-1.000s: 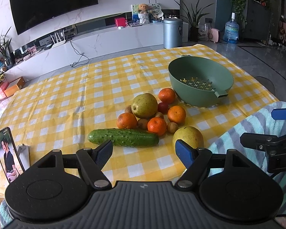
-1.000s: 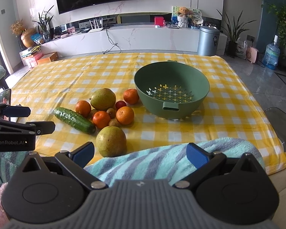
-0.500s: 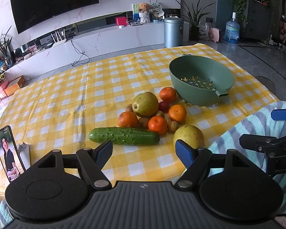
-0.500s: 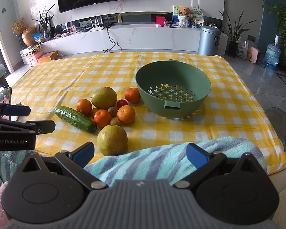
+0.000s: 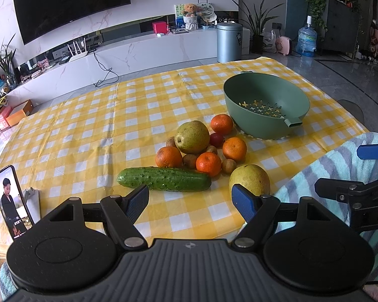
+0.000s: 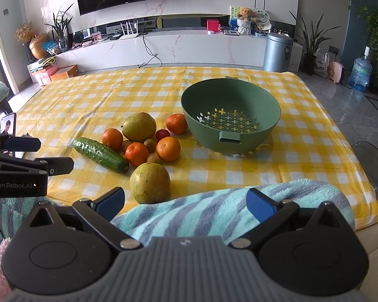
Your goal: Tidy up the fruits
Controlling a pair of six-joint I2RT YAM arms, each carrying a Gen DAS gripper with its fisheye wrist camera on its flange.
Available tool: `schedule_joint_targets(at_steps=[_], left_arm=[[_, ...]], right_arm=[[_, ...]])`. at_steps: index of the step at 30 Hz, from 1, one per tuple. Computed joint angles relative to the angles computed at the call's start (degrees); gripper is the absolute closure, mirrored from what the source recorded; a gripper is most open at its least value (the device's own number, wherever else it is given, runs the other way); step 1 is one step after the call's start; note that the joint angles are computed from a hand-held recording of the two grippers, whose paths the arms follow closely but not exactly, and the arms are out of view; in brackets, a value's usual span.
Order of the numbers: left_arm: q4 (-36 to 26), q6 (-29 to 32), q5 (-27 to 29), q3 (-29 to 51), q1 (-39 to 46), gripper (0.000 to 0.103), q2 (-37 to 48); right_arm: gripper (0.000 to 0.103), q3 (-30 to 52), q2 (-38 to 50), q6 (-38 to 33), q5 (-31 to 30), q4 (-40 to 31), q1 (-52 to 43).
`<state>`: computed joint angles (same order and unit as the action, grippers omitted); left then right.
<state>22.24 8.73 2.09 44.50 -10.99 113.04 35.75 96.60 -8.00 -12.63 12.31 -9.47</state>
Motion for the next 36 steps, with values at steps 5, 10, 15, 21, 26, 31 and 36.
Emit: schedule_joint_targets(at_steps=[5,10,15,21,26,31,36], left_arm=[[-0.04,-0.01,-0.03,0.01,0.0,0.015,-0.01],[-0.07,0.0,-0.01,0.0,0.0,0.015,-0.03],[-0.08,-0.05,-0.06,0.03,-0.05,0.015,-0.01],[0.12,-0.13,-0.26,-0.06,-0.16,0.015,0.01],[1.8,1.03,1.36,-0.99,0.88,0.017,-0.38],[-1.69,-0.09,5.12,1.46,3.22,0.028,0.58],[-4.57,-1.61,7.15,4.51,4.46,0.028,2.54]], right_arm=[[0.004,0.02,0.0,0.01,0.01,-0.03,0.02],[0.004,-0.12,-0.01,0.01,0.14,0.07,0.25],[0.004,-0.28,0.06,0.03,0.24,0.23,0.51],[0.004,0.02,0.9,0.02,-0.58,0.77,0.84],[0.004,1.2,3.03,1.05,-1.31,1.87,1.28],[0.004,3.65,6.41,1.36,-1.81,2.48,2.83],[0.012,6.87,10.69,1.46,-1.84,3.05,4.78]])
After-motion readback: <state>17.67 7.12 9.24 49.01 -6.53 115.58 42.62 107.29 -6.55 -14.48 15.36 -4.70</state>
